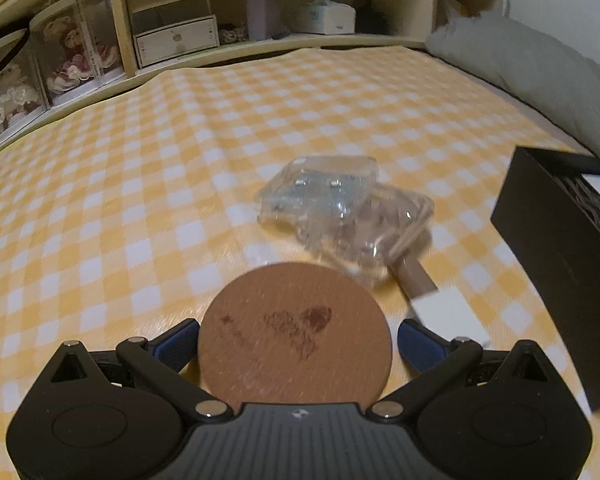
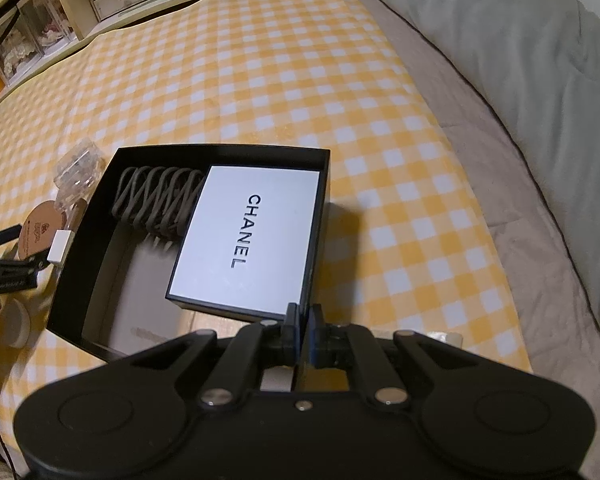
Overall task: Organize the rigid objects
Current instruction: 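Move the left tool to the round cork coaster and grasp its edge, then carry the cork coaster with the left tool and lower it onto the CHANEL box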
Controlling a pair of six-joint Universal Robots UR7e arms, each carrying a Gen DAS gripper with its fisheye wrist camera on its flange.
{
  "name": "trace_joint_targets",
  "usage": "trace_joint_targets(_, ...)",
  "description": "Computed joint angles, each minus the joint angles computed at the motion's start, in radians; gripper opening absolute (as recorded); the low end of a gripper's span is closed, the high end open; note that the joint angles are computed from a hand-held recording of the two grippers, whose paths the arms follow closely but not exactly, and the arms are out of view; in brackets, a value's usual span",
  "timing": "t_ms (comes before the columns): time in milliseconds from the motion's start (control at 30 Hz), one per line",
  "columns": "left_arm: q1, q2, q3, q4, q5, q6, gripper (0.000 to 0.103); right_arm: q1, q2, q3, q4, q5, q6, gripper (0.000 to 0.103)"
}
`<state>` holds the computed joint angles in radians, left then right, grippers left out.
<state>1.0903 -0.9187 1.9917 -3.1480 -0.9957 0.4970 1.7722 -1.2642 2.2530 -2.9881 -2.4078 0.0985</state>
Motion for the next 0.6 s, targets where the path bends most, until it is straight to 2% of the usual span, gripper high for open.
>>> trace_joint_targets(133, -0.004, 0.019, -0.001, -0.038, 0.012, -0.009, 0.102, 0.0, 0.001, 0.0, 0.0, 0.002, 0.002, 0.005)
trace_joint_targets(200, -0.006, 0.014, -0.003, -0.026, 0.012, -0.012, 0.099, 0.0, 0.001, 0.0, 0.001, 0.001, 0.001, 0.005)
trace_joint_targets(333, -0.011, 0.005, -0.01, 0.01, 0.031, -0.033, 0.099, -0.003, -0.001, -0.003, 0.008, 0.003, 0.004, 0.005)
trace_joint_targets(433, -0.017, 0.002, -0.008, -0.004, 0.061, -0.085, 0.099, -0.006, -0.005, -0.005, 0.018, 0.009, 0.02, 0.005)
trace_joint_targets(600, -0.028, -0.035, -0.012, -0.004, 0.051, -0.206, 0.099, -0.006, 0.001, -0.011, 0.024, 0.001, 0.018, 0.005)
